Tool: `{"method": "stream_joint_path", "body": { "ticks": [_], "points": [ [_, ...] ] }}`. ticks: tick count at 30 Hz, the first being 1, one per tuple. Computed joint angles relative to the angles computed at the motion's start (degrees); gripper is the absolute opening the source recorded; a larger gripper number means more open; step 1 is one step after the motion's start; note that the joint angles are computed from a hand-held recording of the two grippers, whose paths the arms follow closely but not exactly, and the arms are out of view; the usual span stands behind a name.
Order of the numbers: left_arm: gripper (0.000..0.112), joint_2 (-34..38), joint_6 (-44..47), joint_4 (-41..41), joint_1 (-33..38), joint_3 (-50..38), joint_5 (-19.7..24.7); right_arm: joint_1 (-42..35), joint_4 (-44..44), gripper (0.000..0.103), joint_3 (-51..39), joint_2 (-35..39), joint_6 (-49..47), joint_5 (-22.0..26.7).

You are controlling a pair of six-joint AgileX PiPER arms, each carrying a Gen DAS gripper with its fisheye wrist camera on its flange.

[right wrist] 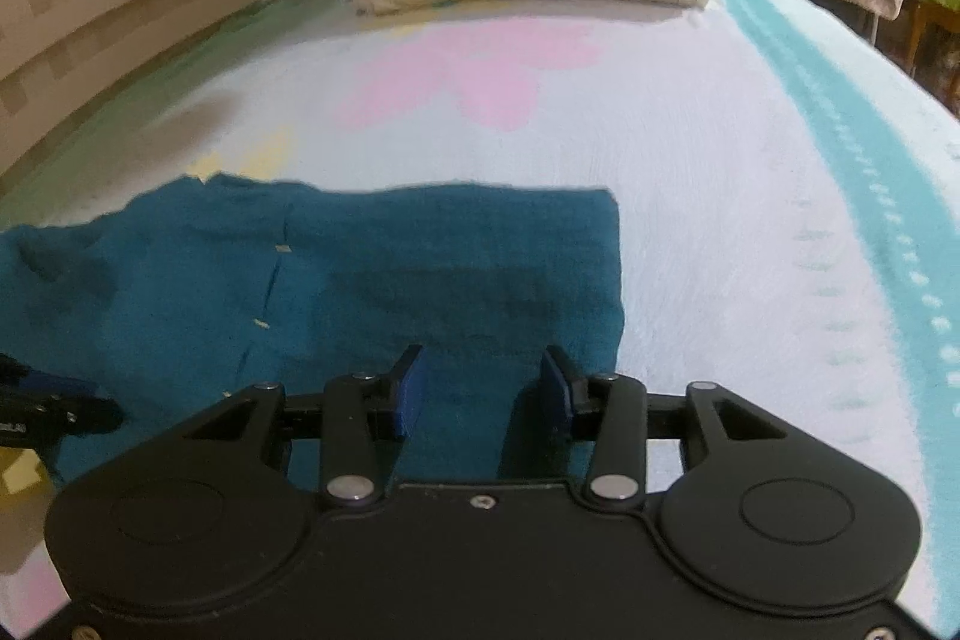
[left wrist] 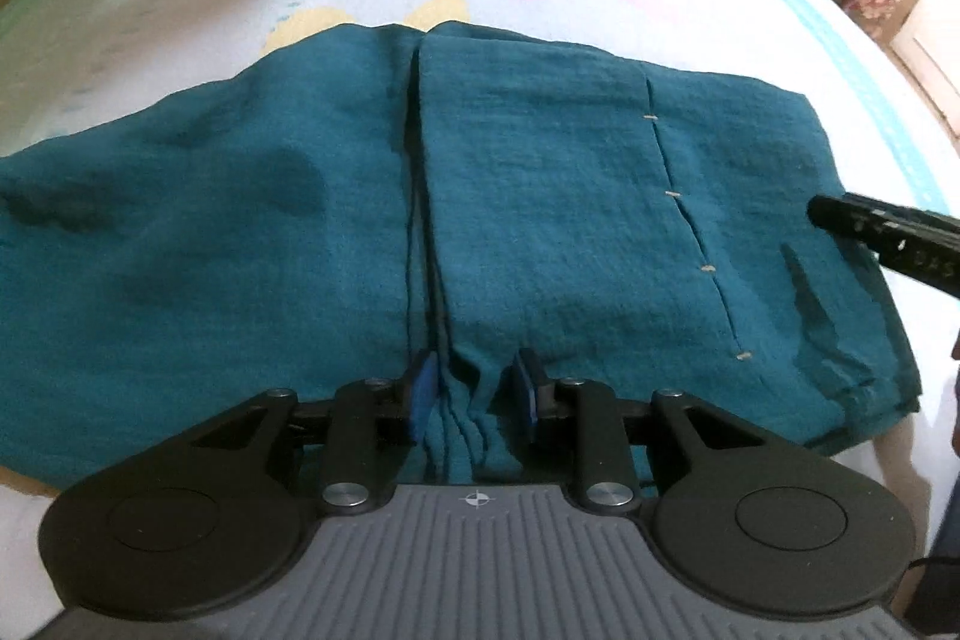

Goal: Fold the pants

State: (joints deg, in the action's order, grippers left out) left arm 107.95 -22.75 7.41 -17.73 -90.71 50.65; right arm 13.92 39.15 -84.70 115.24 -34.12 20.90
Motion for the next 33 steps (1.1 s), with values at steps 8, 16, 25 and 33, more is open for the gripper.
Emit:
{"method": "stream_joint_path", "body": {
  "ticks": [8,16,25,33],
  "points": [
    [0.028,-0.4,-1.3,1.0,-0.8,0.8,-0.6,2.0,-0.3,0.052,4.8,-6.4,3.4,3.3],
    [0.028,-1.1,0.8,-1.3,0.5,2.0,-1.8,8.4,-13.3,0.052,8.8,-10.1,20.4,5.7],
    [0.028,-4.7,-1.1,1.5,-0.3,7.8,-7.3,12.7,-31.4,0.052,5.5,-7.1,37.3,8.5],
    [0.029,-18.3,-0.3,-5.8,7.8,20.9,-14.8,13.4,-33.6,0.052,5.4,-6.8,38.8,8.2]
  ]
}}
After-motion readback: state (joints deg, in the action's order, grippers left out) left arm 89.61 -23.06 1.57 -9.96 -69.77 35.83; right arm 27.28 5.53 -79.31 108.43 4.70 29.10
